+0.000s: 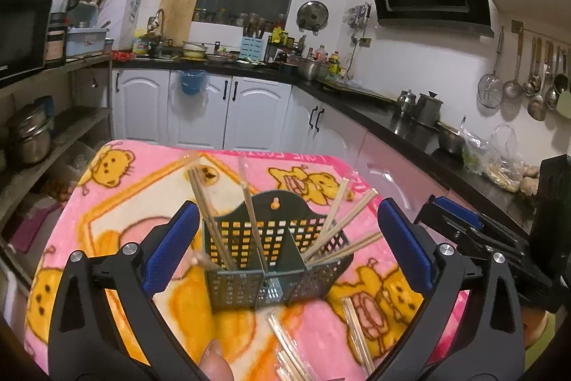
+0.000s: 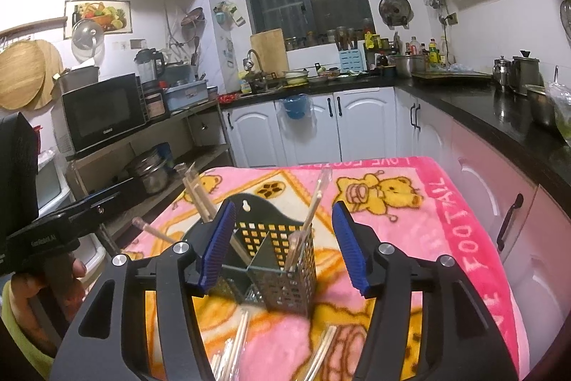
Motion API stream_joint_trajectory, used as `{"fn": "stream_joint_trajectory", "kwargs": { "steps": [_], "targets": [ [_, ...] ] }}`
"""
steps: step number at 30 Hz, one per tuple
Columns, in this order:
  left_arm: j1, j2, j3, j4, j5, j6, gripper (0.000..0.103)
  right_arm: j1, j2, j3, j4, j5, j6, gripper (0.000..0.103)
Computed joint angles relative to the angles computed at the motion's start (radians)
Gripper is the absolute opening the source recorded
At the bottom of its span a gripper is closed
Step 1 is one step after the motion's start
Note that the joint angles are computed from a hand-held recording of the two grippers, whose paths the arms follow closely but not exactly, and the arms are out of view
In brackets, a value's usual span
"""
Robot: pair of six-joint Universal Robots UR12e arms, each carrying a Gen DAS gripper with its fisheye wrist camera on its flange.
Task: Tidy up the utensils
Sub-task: 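Move both open tools back down toward the wrapped chopsticks on the blanket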
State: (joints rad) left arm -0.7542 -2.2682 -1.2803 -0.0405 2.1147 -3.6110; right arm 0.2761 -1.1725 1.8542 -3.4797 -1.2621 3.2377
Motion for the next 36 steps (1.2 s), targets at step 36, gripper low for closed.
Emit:
{"fn": "stream_joint_trajectory", "kwargs": {
  "steps": [36],
  "targets": [
    [-0.027, 0.026, -0.107, -0.123, -0.045, -0.064, 0.092, 0.006, -0.013, 0.061, 0.123, 0.01, -0.062, 0.054]
  ]
}}
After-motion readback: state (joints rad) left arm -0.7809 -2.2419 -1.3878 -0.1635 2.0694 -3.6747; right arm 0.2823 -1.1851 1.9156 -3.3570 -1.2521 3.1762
